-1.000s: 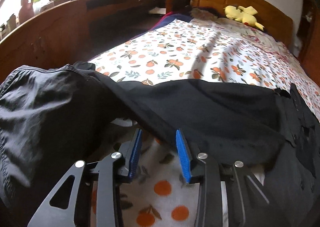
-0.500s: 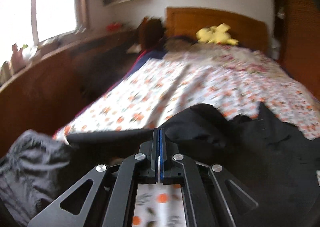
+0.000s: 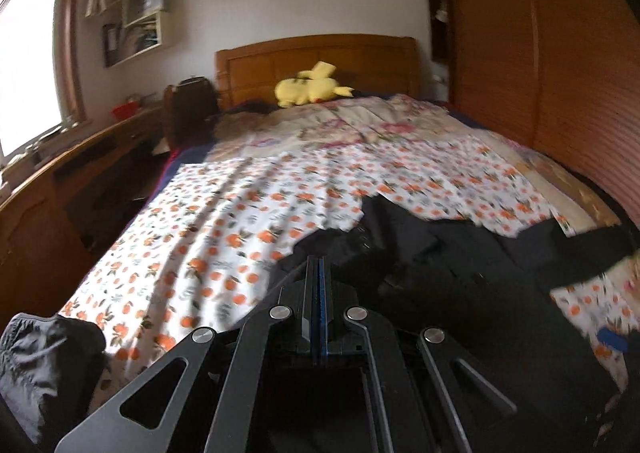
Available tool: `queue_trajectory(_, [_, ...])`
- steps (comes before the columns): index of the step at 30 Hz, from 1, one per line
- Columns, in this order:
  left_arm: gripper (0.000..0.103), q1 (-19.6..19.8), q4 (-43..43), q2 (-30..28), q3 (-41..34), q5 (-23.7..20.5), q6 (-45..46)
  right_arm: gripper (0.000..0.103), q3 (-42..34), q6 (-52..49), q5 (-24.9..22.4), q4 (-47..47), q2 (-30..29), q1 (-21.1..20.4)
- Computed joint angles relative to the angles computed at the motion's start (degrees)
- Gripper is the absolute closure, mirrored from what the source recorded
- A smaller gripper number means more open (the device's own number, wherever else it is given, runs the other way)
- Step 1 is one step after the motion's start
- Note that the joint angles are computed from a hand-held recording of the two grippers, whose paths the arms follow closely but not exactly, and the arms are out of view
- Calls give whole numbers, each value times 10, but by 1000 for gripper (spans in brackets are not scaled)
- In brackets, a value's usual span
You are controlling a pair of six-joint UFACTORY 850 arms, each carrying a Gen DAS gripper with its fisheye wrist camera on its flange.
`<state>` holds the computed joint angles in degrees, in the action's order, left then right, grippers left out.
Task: Fold large clothes
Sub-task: 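Fold the held sleeve across the coat front and open the left gripper, then grasp the coat side edge beside the folded sleeve with the right gripper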
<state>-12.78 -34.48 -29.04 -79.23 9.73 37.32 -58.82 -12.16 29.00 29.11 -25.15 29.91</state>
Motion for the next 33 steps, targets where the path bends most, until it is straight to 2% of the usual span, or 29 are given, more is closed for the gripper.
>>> queue_trajectory(2, [102, -3, 72, 4, 19, 0, -68, 7, -2, -10, -3, 8, -1, 0])
queue_trajectory(5, [95, -11, 164, 17, 58, 16, -155, 7, -6, -19, -8, 16, -4, 0])
queue_trajectory(6, [80, -12, 172, 22, 72, 25, -158, 7, -5, -21, -7, 18, -3, 1])
queue_trajectory(7, [56, -14, 193, 32, 94, 41, -174, 7, -7, -28, -8, 25, -5, 3])
queue_trajectory(8, [48, -13, 217, 43, 116, 55, -197, 7, -6, -35, -9, 32, -4, 5])
queue_trajectory(9, [41, -11, 253, 56, 140, 71, -233, 7, -7, -33, -10, 30, -4, 6])
queue_trajectory(11, [38, -8, 293, 73, 170, 82, -275, 7, -9, -33, -11, 27, -4, 7])
queue_trajectory(16, [14, 9, 349, 113, 243, 128, -339, 10, -22, -40, -20, 21, -12, 18])
queue_trajectory(19, [6, 22, 337, 132, 282, 154, -322, 11, -31, -42, -29, 14, -18, 27])
queue_trajectory(21, [3, 35, 352, 141, 302, 167, -336, 16, -41, -44, -39, 9, -23, 33])
queue_trajectory(28, [3, 91, 425, 159, 336, 189, -398, 21, -100, -116, -76, 64, -55, 58])
queue_trajectory(33, [3, 136, 484, 172, 355, 201, -438, 28, -179, -201, -128, 125, -99, 75])
